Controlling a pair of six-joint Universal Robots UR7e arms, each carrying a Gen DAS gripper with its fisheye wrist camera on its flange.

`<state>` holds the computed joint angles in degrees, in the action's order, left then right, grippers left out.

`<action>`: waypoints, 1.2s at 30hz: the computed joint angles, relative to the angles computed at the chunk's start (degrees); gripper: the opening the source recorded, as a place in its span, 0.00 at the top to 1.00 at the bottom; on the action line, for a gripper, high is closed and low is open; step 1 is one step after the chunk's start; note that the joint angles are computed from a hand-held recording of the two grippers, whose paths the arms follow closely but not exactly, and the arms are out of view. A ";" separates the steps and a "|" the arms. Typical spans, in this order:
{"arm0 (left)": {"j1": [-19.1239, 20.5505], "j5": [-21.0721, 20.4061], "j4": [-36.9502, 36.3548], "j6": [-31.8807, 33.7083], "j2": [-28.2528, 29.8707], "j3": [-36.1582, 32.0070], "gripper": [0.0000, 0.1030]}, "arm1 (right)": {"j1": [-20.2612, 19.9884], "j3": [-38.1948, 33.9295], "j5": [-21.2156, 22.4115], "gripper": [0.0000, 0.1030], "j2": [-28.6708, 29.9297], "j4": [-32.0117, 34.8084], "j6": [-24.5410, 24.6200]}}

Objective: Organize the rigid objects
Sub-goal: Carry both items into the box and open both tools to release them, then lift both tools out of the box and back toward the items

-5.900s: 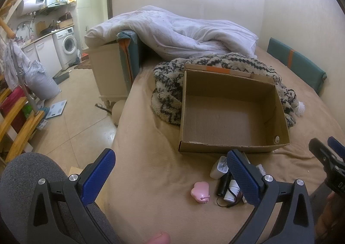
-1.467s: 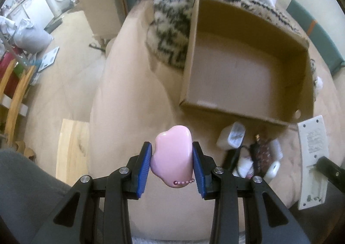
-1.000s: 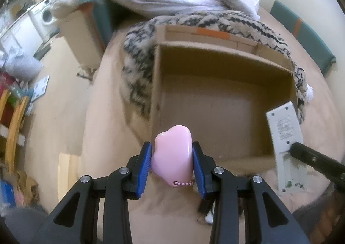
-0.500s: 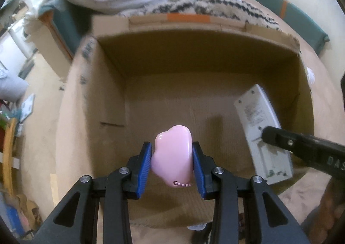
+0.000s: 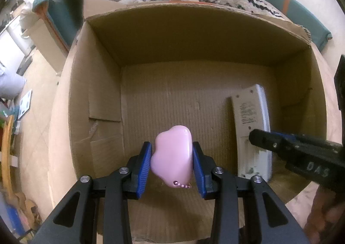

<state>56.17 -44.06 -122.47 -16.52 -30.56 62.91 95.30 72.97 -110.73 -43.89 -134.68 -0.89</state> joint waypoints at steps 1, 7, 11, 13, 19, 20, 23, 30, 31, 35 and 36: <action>0.04 -0.13 0.01 -0.08 0.12 -0.19 0.67 | 0.26 -0.05 -1.38 0.77 0.18 -0.20 -0.27; 0.04 0.09 0.02 -0.07 0.58 -0.74 0.67 | 2.10 0.78 -6.23 0.77 0.62 -4.59 -4.25; 0.05 -0.90 -0.86 -0.38 -0.82 1.03 0.67 | 3.25 1.69 -7.41 0.71 0.38 -8.27 -6.62; 0.03 -1.40 -0.86 -0.97 -1.31 1.43 0.67 | 2.36 2.39 -2.09 0.43 -0.89 -8.54 -5.47; -1.30 -1.22 -6.13 -2.76 -4.68 5.71 0.36 | 2.17 5.31 1.79 0.09 -3.71 -14.94 -3.90; -1.68 -0.70 -7.52 -2.28 -5.17 6.43 0.27 | 2.24 5.85 2.51 0.02 -4.16 -16.11 -4.02; -2.52 0.92 -9.80 -1.53 -6.24 7.81 0.27 | 2.68 7.48 2.41 0.00 -5.36 -19.73 -5.07; -3.59 2.88 -13.15 -2.40 -9.66 12.32 0.27 | 3.56 11.84 2.11 0.00 -8.48 -23.28 -7.45; -3.84 3.21 -14.48 -2.24 -10.30 13.45 0.27 | 3.83 12.80 2.17 0.00 -9.17 -23.79 -7.86; -5.19 5.82 -17.12 -2.50 -12.92 17.34 0.27 | 5.02 16.89 1.63 0.00 -11.61 -26.73 -9.70; -5.49 6.24 -17.72 -2.51 -13.69 18.46 0.27 | 5.24 17.94 1.57 0.00 -12.30 -27.44 -9.84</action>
<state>50.68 -37.82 -140.20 -19.03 -44.25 81.36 100.54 90.90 -109.16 -56.19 -162.12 -10.73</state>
